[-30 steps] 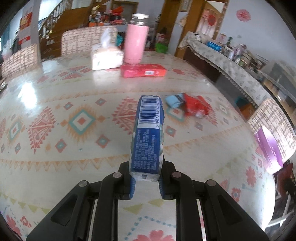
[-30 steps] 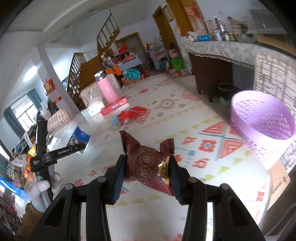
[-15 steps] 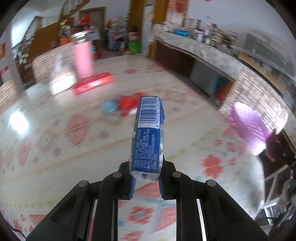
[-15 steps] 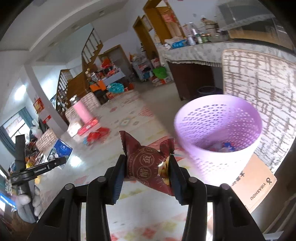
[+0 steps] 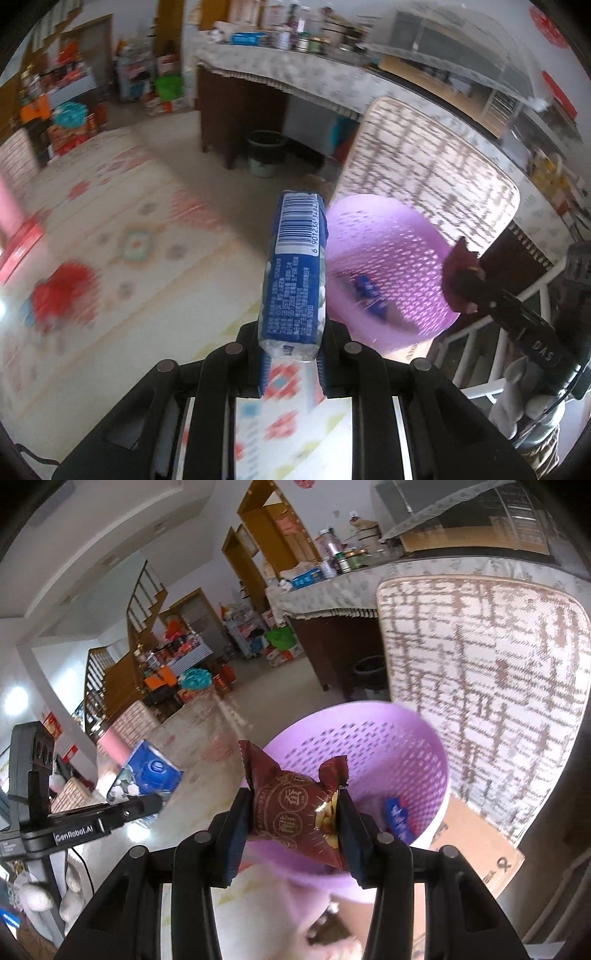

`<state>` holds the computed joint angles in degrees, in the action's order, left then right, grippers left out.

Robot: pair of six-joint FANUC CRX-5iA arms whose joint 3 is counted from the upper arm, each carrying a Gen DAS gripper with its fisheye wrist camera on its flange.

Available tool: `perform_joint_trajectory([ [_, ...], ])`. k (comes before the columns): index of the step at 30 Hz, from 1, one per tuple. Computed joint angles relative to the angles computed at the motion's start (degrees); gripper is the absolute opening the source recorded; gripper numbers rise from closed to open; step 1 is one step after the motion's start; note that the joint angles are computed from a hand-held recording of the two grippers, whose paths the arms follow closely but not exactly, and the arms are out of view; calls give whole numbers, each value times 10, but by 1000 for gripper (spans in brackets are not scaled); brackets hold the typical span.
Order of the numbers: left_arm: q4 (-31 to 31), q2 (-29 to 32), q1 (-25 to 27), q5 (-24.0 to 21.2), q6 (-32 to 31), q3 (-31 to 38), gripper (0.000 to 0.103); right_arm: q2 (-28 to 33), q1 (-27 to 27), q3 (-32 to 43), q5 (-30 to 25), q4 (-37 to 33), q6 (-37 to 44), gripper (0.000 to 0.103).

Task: Collect trash
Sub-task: 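Carry both items over the purple wastebasket and open both tools to drop them, then return both tools to the table toward the red plastic bag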

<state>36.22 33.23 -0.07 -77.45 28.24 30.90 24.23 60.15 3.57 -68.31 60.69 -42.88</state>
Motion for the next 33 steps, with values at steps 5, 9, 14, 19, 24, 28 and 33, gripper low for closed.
perform_joint_trajectory([
  [5, -14, 18, -45, -7, 11, 28, 20, -18, -20, -25, 8, -4, -3, 50],
  [9, -17, 13, -65, 22, 12, 19, 74, -17, -36, -24, 17, -23, 16, 54],
  [14, -7, -15, -57, 47, -20, -22, 76, -20, -42, -41, 33, -12, -8, 58],
  [19, -1, -29, -27, 41, -27, -41, 76, -11, -38, -29, 39, -7, -9, 58],
  [24, 14, -45, 7, 45, -30, -61, 76, 12, -28, 8, 42, 6, 7, 59],
  [28, 20, -59, 38, 62, -27, -71, 76, 39, -23, 54, 50, 6, 37, 60],
  [33, 40, -50, 90, 49, -10, -53, 76, 89, -15, 139, 49, -1, 87, 64],
])
